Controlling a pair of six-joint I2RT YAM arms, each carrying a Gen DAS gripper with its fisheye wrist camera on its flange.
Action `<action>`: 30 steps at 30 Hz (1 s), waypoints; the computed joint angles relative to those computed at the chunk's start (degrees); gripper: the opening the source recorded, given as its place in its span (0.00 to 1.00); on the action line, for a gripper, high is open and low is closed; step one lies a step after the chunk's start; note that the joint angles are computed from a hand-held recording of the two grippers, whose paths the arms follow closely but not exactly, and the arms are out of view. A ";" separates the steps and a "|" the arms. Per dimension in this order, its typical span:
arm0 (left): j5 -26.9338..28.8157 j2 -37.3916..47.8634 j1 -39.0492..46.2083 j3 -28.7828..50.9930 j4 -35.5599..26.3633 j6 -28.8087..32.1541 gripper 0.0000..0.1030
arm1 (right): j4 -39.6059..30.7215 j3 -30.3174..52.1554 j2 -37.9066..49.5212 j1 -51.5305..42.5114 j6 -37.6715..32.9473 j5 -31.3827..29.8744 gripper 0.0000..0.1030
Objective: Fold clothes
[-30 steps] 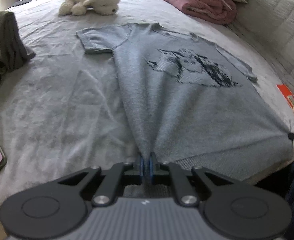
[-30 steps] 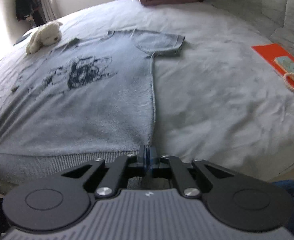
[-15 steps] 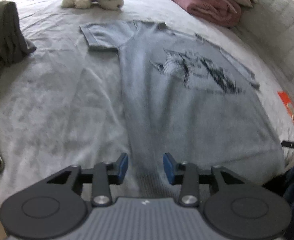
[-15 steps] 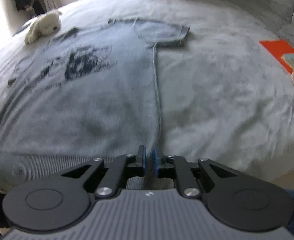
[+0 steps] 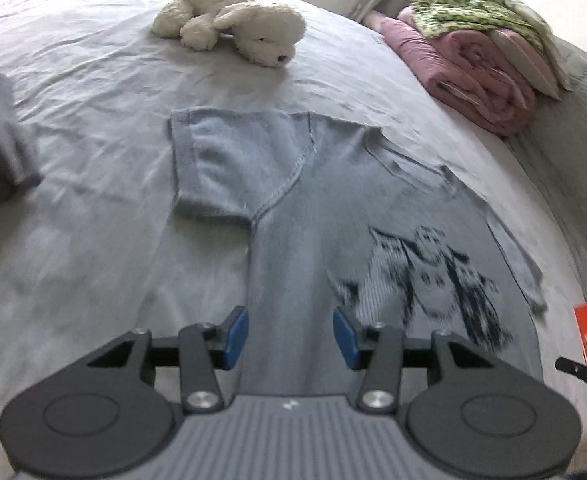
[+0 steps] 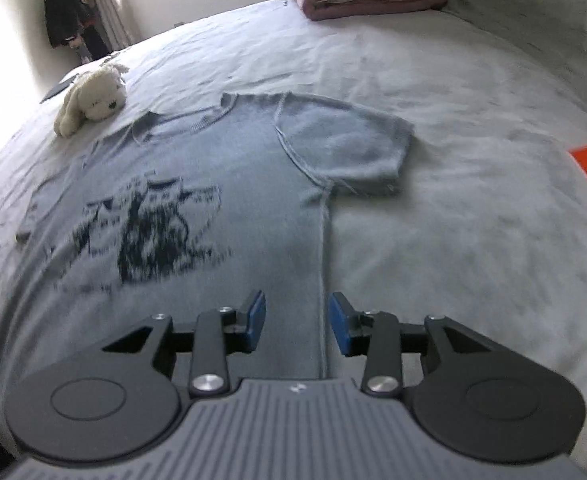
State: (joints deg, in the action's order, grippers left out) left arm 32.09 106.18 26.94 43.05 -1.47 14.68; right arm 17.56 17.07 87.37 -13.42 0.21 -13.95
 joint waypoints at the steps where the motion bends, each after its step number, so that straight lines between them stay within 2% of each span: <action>1: -0.91 1.29 -1.24 0.96 1.63 -1.49 0.47 | 0.48 1.89 2.55 0.13 -0.36 -0.37 0.39; 6: -4.71 8.58 -5.07 7.76 5.26 -6.48 0.47 | 0.69 11.83 13.82 0.40 -1.71 -1.37 0.39; 12: -8.64 15.82 -6.90 12.60 10.13 -7.23 0.46 | 1.57 21.16 24.48 -0.09 -1.57 -0.06 0.39; 15: -8.87 16.90 -6.71 13.46 10.89 -6.74 0.46 | 2.18 23.69 27.94 0.58 -3.45 3.09 0.35; 17: -10.48 16.61 -6.66 13.84 10.85 -6.21 0.46 | 3.41 24.28 28.39 1.72 -3.61 10.70 0.35; 18: -10.48 16.79 -6.40 14.68 10.29 -6.36 0.46 | 3.32 24.82 28.59 1.45 -3.51 12.95 0.47; 21: -10.50 17.37 -5.64 17.19 8.63 -6.84 0.46 | 2.63 26.74 29.38 0.08 -3.07 18.53 0.46; 23: -10.46 17.80 -5.17 18.85 7.73 -7.33 0.46 | 2.51 27.91 29.33 -1.86 -2.73 17.28 0.46; 26: -9.93 18.52 -4.90 19.90 9.76 -9.86 0.47 | 2.21 29.90 29.33 -4.77 -1.99 14.71 0.46; 30: -9.85 20.02 -4.77 20.71 11.04 -10.39 0.47 | 2.17 34.92 31.60 -3.81 -5.52 9.96 0.49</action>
State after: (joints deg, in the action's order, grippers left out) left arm 22.24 126.20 22.17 63.76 9.57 4.30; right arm 19.73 51.99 118.97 -17.23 -5.31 -3.99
